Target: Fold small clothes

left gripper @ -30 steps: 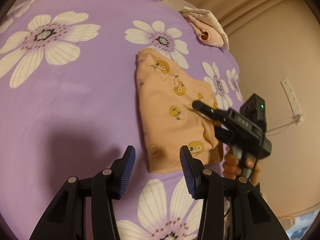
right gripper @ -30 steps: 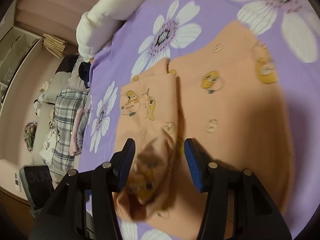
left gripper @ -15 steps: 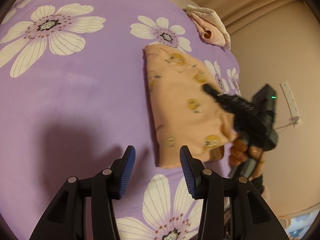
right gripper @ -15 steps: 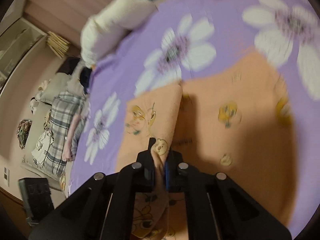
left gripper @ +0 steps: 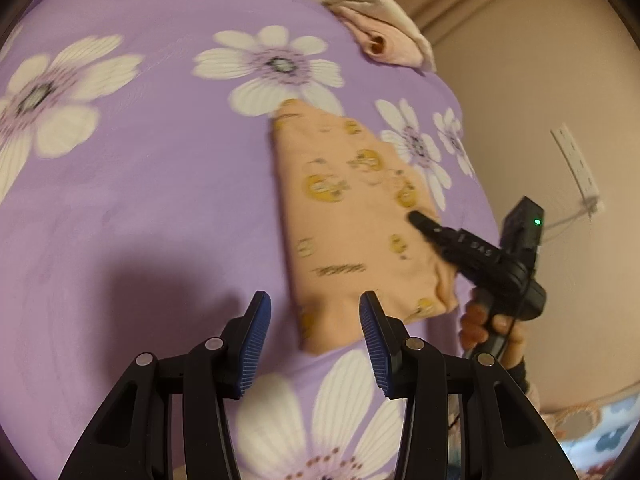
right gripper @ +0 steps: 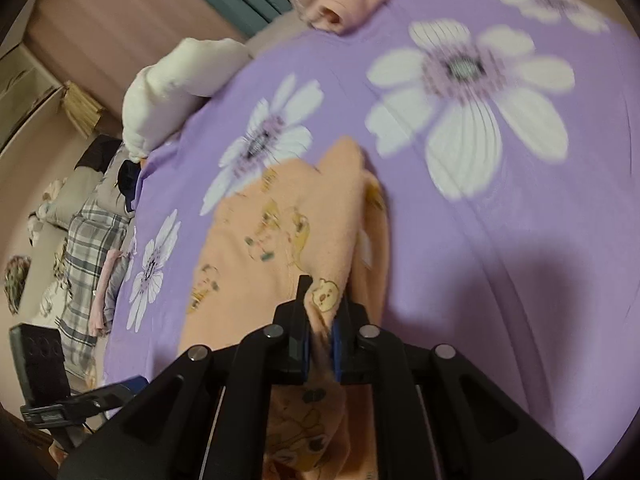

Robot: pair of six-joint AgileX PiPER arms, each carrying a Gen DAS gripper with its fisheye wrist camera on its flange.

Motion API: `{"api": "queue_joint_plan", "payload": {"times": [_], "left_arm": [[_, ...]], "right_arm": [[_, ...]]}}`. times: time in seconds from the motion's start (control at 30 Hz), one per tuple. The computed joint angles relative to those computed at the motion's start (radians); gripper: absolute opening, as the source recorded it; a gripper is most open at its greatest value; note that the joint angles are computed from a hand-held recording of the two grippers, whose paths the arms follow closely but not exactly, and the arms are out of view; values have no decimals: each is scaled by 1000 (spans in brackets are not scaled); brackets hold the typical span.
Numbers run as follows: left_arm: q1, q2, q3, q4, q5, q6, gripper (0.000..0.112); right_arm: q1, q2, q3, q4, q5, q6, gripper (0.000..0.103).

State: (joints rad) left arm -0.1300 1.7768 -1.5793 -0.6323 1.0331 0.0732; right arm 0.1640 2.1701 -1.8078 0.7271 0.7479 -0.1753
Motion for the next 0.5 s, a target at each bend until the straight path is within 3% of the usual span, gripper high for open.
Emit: {"api": "queue_joint_plan", "payload": {"times": [0.07,0.17,0.23,0.27,0.33,0.37,0.43,0.5], "left_arm": [[-34,27,-50,8,4,-2,44],[-85,64,-105,15,5,8,44],[-115,90,-135,18,8,20,44],[-125,103,-147,25,12,21,44],[-151,136,-177,56,24,4,44],[-157,147,-184,68,31,-3,44],[-164,174,-199,87,51,-19,44],[-166,192,-198,91,65,-22,44]], "right_arm": [[-25,7,11,97,10,-53,13],[-48,24,-6,196,32,-96,31],[-50,51,-57,207,52,-90,32],[-48,73,-101,182,66,-62,32],[-38,111,-188,98,97,7,22],[-29,126,-234,29,113,53,10],[-12,134,-283,-55,118,82,9],[-2,104,-252,-74,65,47,9]]}}
